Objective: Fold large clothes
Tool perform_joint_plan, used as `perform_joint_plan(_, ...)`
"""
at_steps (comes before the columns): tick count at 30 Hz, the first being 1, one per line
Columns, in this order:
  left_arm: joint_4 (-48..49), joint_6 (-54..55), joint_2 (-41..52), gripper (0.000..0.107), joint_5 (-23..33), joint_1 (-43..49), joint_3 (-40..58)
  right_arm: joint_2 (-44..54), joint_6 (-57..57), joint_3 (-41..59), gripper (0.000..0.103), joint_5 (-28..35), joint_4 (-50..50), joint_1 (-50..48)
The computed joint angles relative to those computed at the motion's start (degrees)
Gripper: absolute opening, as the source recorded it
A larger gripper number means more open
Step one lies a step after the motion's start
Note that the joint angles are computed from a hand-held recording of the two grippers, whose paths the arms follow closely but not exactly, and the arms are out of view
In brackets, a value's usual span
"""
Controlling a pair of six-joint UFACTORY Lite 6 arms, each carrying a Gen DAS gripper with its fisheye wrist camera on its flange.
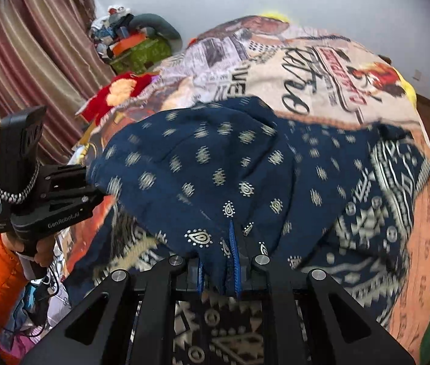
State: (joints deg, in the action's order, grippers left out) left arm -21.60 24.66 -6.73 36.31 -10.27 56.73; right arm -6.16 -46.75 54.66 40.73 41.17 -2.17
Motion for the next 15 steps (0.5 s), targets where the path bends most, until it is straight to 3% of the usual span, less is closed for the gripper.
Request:
perform_joint_plan(4,1.8,-1.4,-3.1,0.013,-0.4,-0.4,-4.8,-3.4,2.3,-4.1,0.012,-0.9,-4.2,0.7)
perform_joint_plan(11,1.3,1.4,-8.7,0.015,3.0,3.7,-9.5,-9.5,5.0,-8.5,0.014,-3.9,-10.2,2.4)
perform_joint_plan(15,2.6,2.2,-10.7,0.023,4.7,7.0,-10.0,-12.1,4.8,-9.5,0.024,-2.9,-11.9,2.2)
